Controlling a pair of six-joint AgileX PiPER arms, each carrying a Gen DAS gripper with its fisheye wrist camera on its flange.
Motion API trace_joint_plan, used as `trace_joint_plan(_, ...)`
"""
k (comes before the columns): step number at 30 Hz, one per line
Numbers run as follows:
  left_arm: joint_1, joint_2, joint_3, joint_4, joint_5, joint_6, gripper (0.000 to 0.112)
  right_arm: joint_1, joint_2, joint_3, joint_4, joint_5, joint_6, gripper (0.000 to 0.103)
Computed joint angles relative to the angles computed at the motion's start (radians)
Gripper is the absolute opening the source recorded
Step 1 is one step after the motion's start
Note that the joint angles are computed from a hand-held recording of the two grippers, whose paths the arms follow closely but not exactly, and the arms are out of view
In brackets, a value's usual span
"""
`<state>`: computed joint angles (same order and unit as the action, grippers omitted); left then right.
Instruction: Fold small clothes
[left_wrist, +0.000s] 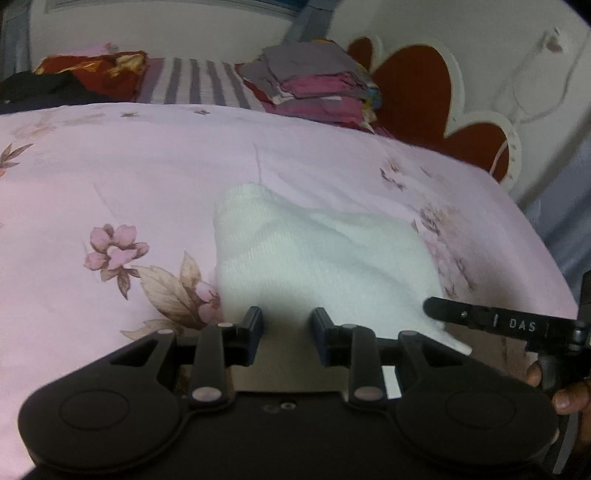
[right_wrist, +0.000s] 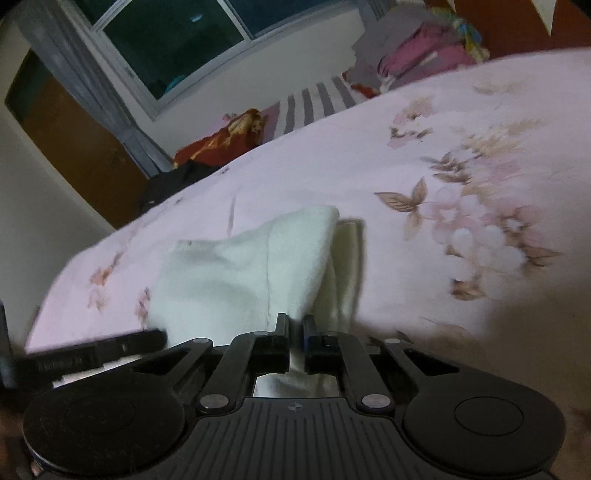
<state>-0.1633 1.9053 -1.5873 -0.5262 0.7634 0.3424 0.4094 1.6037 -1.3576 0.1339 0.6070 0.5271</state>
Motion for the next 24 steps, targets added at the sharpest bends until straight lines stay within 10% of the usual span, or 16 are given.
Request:
trace_joint_plan(8,-0.05,0.027,-0.068,0.13,0.039,-0.061,0.033,-0.031,0.058,-0.068,0.003,0.028,0.006,0.008)
trace_joint_plan(11,-0.003,-0.052,0.047,-0.008,-0.006,0.03,0.031,-0.04,-0.038,0.012,0.03,-0.004,-0.004,0.038)
trace_joint_plan(24,-0.025,-0.056,0.092,0.028,-0.032,-0.005,0.032,0.031,-0.145,0.224,0.268,-0.088,-0.102,0.03)
